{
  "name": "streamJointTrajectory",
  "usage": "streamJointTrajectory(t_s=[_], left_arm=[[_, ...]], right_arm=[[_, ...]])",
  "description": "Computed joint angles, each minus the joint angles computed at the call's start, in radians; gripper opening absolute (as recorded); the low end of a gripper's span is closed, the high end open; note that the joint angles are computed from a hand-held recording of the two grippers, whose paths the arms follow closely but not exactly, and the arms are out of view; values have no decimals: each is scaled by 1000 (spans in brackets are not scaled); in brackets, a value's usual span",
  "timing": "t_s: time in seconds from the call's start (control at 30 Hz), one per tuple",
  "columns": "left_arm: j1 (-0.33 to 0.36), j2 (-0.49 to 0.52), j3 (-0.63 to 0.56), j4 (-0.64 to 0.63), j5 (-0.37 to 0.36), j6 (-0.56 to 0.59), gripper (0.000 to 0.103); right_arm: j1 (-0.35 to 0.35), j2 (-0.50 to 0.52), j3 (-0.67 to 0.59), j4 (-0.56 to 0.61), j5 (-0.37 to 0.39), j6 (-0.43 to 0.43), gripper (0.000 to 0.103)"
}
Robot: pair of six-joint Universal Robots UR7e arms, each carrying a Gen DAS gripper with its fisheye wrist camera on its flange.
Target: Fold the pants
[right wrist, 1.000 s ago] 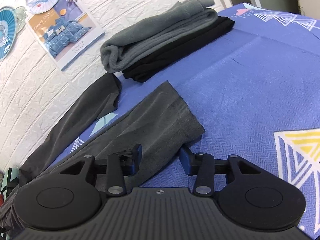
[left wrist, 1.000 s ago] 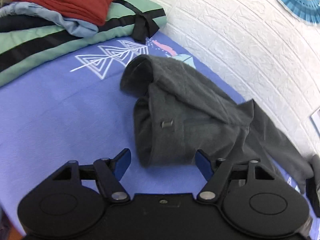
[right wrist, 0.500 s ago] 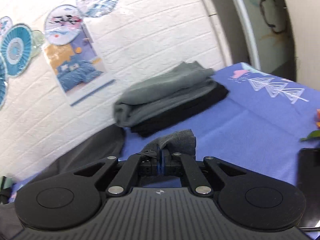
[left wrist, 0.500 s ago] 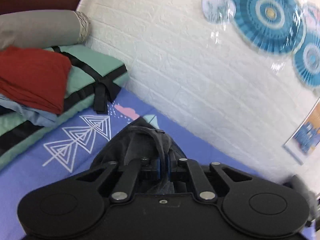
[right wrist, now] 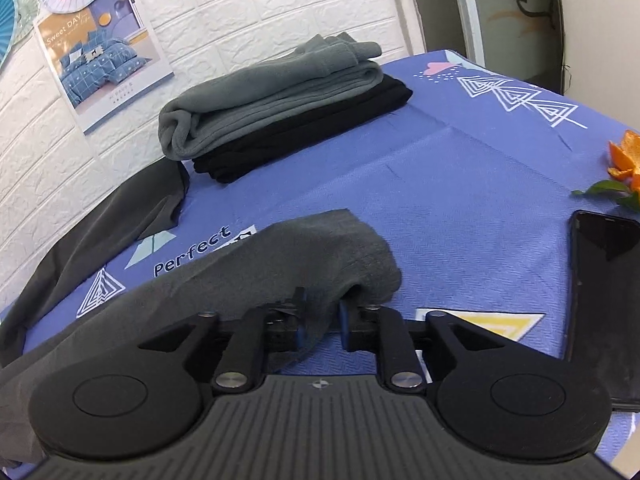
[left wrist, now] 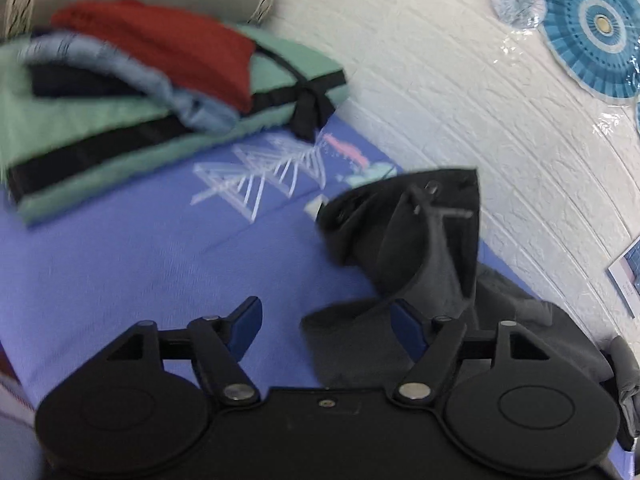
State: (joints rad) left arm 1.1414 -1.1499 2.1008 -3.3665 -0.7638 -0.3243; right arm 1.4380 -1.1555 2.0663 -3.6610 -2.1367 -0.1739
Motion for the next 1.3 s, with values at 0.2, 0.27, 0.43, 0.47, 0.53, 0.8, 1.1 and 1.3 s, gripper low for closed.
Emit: streamJointTrajectory(t_s=[0.2,0.27,0.43,0.47,0.53,0.8,1.1,1.3], left_arm=[[59,41,-20,18,-144,-8,103],[72,77,-47,-26,-155,13,103],[92,99,-108,-8,-204,1,0],[89,80,-99,-14,-218,-1,0],[74,15,-61,-27,-254,2,0],[-8,-120,47,37,-103,15,0],[-1,-190,127,150,-59,-123,0],[42,-140,79,285,-25,-158,11]], right_arm=[[2,-3,13,-9,-6,12,67],[-1,-3,17,-15,-7,22,67],[-29,-8,13,11,44,83,50],[-30,-14,11,22,50,89,6],[-7,-17,6,11,28,61,1],[45,-28,2,20,-6,-80,1],[40,-116,125,74,-42,39,1],[-1,-108,166,65,-22,63,3]])
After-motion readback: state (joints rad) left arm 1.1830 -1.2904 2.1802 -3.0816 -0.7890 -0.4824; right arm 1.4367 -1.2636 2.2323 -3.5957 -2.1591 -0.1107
